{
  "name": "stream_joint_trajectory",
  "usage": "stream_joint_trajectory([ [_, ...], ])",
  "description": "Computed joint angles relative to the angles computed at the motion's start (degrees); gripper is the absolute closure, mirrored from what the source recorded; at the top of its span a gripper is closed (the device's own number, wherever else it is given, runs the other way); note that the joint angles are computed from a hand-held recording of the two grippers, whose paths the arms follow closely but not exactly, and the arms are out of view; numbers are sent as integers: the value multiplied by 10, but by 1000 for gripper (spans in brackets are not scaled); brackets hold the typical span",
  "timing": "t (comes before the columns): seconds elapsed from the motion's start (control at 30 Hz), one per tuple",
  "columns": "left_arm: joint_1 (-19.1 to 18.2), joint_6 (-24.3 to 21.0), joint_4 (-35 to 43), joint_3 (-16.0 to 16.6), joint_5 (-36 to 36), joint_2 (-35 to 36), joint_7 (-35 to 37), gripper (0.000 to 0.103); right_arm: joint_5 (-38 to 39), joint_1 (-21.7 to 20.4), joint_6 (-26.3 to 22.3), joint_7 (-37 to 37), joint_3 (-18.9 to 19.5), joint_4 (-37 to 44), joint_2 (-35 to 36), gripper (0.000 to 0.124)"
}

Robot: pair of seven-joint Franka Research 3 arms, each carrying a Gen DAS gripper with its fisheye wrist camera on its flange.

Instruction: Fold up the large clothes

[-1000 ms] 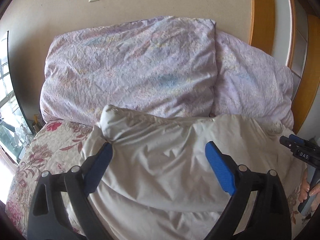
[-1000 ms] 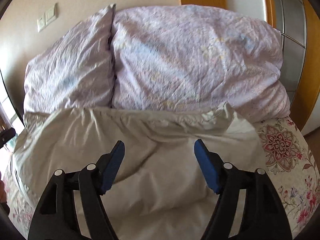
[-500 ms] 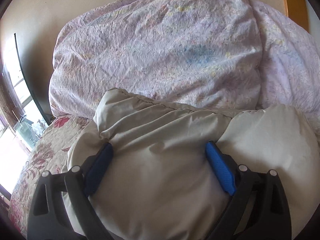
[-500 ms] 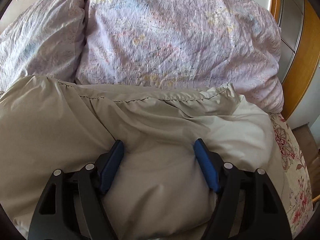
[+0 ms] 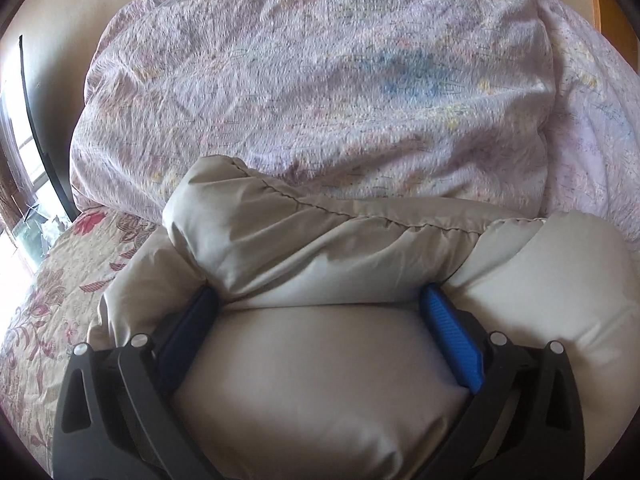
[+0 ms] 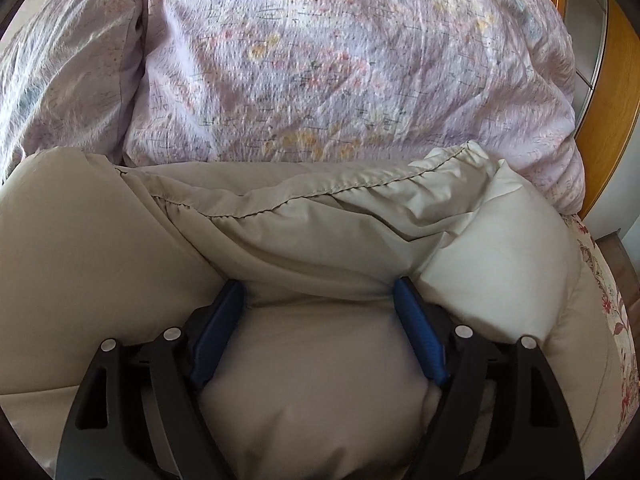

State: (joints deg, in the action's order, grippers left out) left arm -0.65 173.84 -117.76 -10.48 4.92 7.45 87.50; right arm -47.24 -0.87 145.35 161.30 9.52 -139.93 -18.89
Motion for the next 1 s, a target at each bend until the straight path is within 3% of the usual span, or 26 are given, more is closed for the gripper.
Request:
stream_joint_trajectory([
  [0.2, 18, -11, 15, -25, -57, 17, 50, 2, 11, 1, -6, -12, -5, 7, 4, 44],
  [0.57, -2, -43, 42, 0, -10, 38, 15, 2, 24, 15, -41, -24, -13, 39, 36, 43],
  [0.73, -40, -38, 15, 51, 119, 3, -92, 2, 40, 27, -37, -45, -31, 53, 42, 43],
  [0.87, -4, -11, -17, 30, 67, -39, -36, 2, 19, -3, -20, -23, -25, 20, -28, 44],
  [0.9, -4, -4, -19, 37, 86, -45, -55, 2, 15, -13, -22, -22, -22, 19, -38, 44],
  [1.0, -14, -22, 16, 71, 256, -35, -195, 2, 13, -36, -60, -40, -13, 38, -33, 44],
])
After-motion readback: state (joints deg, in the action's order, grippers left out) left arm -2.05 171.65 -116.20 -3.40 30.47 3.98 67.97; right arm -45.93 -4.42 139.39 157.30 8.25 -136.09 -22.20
